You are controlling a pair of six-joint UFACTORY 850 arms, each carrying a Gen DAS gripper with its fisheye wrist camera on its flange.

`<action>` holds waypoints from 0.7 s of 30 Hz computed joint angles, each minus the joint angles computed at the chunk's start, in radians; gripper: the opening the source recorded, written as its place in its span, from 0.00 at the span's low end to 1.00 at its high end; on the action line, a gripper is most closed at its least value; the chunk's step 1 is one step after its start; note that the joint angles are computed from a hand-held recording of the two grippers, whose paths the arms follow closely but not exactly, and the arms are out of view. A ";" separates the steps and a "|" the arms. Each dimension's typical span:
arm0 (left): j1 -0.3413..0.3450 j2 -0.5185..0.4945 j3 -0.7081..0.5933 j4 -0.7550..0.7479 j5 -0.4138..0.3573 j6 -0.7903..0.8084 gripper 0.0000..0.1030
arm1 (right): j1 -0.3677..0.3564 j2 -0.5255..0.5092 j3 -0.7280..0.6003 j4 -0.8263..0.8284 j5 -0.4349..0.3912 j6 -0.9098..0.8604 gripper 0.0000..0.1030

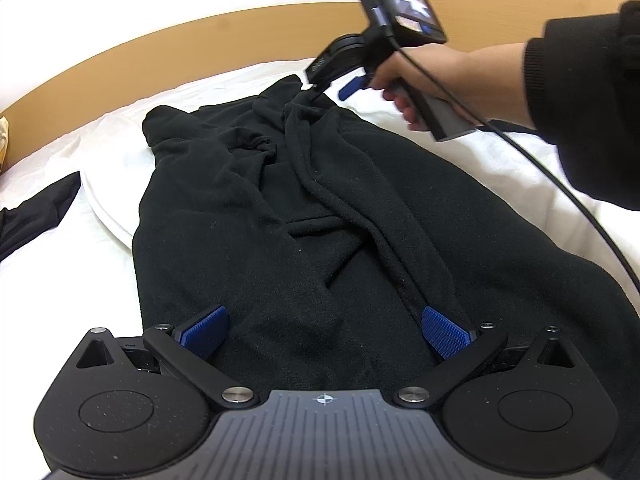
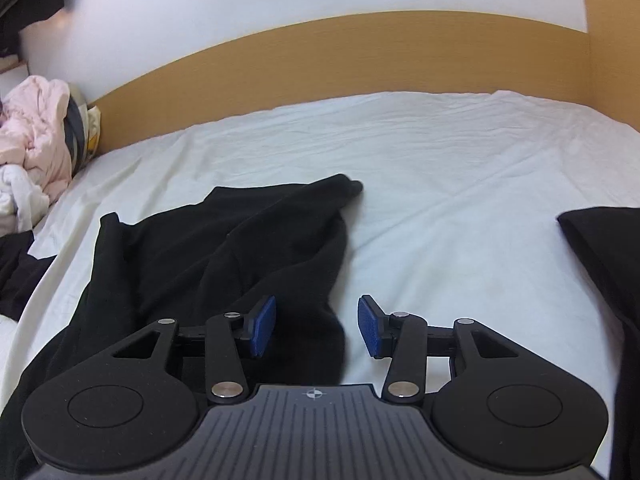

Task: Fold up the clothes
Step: 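Open the right gripper and lift it off the collar beside the left gripper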

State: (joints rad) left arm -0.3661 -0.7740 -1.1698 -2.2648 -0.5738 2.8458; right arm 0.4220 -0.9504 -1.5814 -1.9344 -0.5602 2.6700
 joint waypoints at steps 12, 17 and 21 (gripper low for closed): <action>-0.001 0.010 0.013 -0.011 0.001 0.013 1.00 | 0.015 -0.140 -0.257 0.448 -0.144 -0.441 0.08; 0.004 0.008 0.007 0.017 0.002 -0.016 1.00 | 0.036 0.030 0.037 -0.066 -0.154 0.083 0.47; 0.004 0.010 0.004 0.027 0.007 -0.025 1.00 | 0.085 0.199 0.322 -0.413 -0.213 0.389 0.47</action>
State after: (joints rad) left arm -0.3624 -0.7641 -1.1662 -2.2378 -0.5673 2.8213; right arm 0.5066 -0.7517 -1.2597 -2.3476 -0.7732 3.0588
